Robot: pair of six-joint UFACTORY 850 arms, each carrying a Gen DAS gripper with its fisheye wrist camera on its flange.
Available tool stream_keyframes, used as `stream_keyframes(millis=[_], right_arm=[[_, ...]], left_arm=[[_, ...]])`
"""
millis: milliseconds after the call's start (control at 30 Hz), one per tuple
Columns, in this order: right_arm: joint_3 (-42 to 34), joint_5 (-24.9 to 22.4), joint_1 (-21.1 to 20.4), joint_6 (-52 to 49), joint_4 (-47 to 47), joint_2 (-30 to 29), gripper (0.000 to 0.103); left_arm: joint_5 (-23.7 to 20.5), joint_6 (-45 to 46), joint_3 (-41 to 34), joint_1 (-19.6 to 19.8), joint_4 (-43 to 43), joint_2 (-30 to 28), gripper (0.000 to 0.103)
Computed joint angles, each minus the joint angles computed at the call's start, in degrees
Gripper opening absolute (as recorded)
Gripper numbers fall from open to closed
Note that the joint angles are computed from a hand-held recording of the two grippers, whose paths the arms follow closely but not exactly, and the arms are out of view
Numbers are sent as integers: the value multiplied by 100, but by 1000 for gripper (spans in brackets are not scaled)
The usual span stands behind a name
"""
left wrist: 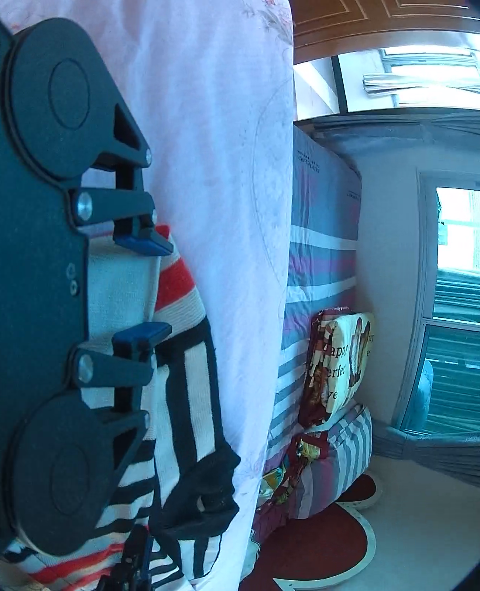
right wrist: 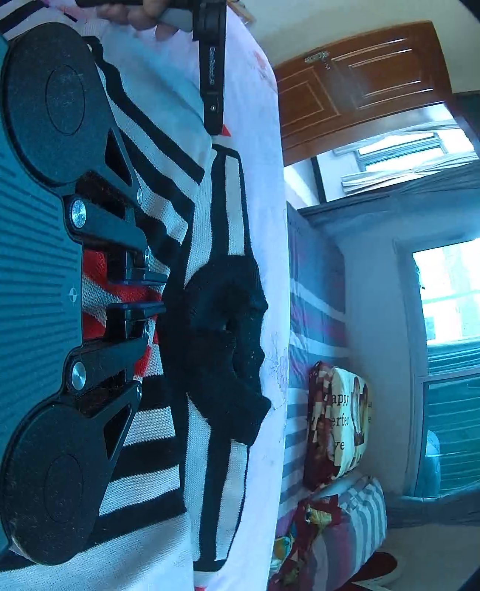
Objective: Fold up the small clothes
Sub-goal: 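Grasp the black hem band with the left gripper and lift it toward the collar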
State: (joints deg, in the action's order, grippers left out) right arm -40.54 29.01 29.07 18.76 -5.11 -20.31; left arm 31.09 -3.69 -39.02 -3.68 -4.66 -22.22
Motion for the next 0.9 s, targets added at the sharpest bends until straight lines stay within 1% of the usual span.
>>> stream_keyframes(millis=[33,67,100,133,167,233,267,300,333,367,400,467,567,600,633,667,700,733,767,833,900], right_arm=[[123,195,13,-53,104,109,6],[249,452,5,87,-31,195,6],[291,499,1,264,-219,242,7],[282,444,27,402,-358,255,7],[266,420,58,500,-481,245,6],[190,252,136,543,-580,175,6],[122,49,183,451,-504,114,6],[87,-63,241,123,-189,45,6],[154,65,234,11,-114,48,6],[204,61,188,96,-195,86,6],[267,13,150,24,-146,159,6],[481,-27,47,-492,285,335,6],[951,45,-282,-801,537,694,6],[1071,82,-391,-768,473,782,6],[1159,138,-509,-494,184,843,6],[1185,165,-618,-132,-187,860,6],[1169,113,-652,3,-318,881,6],[1161,54,-641,12,-265,937,6],[1221,83,-618,-72,-117,1056,6],[1367,221,-637,-38,-230,1223,6],[1396,89,-619,-336,37,1210,6]], left_arm=[[83,253,138,-90,-357,163,37],[313,267,342,-188,-474,359,41],[508,63,522,-303,-352,531,46],[586,40,636,-464,-318,651,49],[611,196,679,-686,-524,687,53],[497,209,632,-1062,-525,604,54],[482,287,590,-1247,-609,510,54],[431,459,531,-1415,-778,393,48],[340,771,448,-1563,-1137,239,46],[489,930,480,-1632,-1282,154,48],[661,897,559,-1625,-1244,140,53],[573,673,706,-1486,-1079,296,53],[641,1435,1069,-1401,-1710,594,52],[729,1570,1189,-1364,-1777,644,53],[789,1519,1294,-1312,-1705,700,53],[813,1368,1345,-1256,-1568,728,53],[746,1421,1326,-1277,-1671,761,52],[638,1616,1273,-1365,-1993,809,51],[636,1674,1269,-1466,-2204,879,47],[742,1545,1363,-1675,-2293,1032,50],[712,1976,1342,-1983,-2874,1035,51]])
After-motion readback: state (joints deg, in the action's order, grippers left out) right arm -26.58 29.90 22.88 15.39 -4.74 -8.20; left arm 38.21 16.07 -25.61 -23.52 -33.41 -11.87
